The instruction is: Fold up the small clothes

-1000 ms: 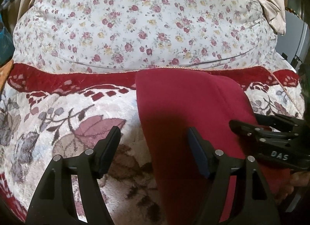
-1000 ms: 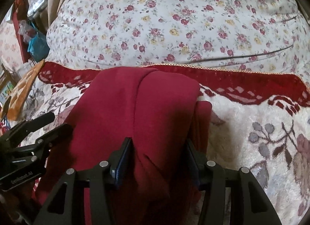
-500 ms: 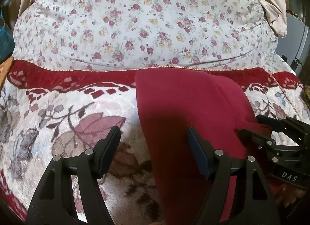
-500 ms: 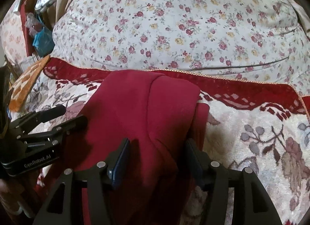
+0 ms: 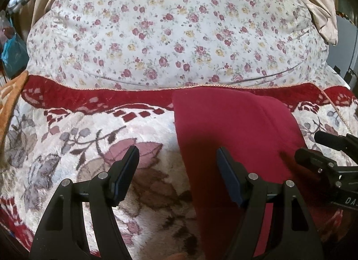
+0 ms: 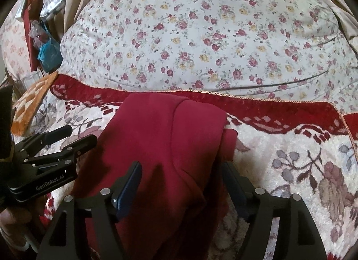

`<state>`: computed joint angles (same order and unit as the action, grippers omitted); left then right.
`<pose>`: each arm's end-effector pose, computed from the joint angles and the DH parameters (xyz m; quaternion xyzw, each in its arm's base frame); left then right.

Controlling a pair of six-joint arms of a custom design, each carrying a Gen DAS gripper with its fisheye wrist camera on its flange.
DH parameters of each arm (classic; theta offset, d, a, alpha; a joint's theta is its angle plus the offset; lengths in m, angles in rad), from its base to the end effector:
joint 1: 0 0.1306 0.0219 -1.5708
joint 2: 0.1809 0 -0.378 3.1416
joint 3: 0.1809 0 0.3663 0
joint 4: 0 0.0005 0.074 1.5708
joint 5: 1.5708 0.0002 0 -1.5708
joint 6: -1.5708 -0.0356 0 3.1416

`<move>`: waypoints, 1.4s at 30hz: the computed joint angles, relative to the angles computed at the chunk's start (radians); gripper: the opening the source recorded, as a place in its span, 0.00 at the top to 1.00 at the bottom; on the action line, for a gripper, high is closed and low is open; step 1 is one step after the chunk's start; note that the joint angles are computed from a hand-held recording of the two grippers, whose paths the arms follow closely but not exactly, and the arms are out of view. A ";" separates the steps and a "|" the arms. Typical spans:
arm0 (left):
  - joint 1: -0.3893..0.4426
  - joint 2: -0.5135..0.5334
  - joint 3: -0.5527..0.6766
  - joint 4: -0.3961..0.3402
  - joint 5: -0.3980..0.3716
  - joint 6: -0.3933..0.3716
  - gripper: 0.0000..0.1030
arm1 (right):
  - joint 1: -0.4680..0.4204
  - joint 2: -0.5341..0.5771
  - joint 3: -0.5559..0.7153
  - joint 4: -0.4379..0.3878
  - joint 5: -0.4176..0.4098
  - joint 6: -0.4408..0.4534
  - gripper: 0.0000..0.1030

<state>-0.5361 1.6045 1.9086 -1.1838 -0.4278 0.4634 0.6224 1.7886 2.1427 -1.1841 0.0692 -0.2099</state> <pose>0.4539 -0.2531 0.5275 -0.0384 0.9215 0.0167 0.3862 0.4778 0.3392 0.5250 -0.1785 0.9144 0.1167 0.3439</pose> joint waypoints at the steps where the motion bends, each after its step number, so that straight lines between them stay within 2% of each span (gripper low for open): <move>1: -0.001 0.001 0.002 -0.002 -0.006 -0.001 0.30 | -0.002 -0.001 -0.002 0.000 -0.001 -0.003 0.30; 7: -0.005 0.000 0.001 -0.006 -0.041 0.000 0.30 | -0.009 -0.007 -0.012 0.001 -0.009 -0.025 0.29; 16: -0.006 0.005 0.006 -0.012 -0.053 0.003 0.30 | -0.023 -0.005 -0.006 -0.001 -0.018 -0.019 0.29; 27: -0.003 0.005 -0.005 -0.002 -0.033 -0.002 0.30 | -0.041 0.019 0.025 -0.018 -0.033 -0.020 0.28; 29: 0.001 0.002 -0.013 0.009 -0.010 -0.004 0.30 | -0.044 0.022 0.029 -0.020 -0.033 -0.018 0.19; 42: 0.006 0.011 -0.002 0.004 0.022 -0.007 0.30 | -0.054 0.036 0.034 -0.022 -0.056 -0.017 0.19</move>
<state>-0.5299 1.6151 1.9064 -1.1803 -0.4058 0.4563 0.5685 1.8245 2.1768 -1.2064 0.0137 -0.2268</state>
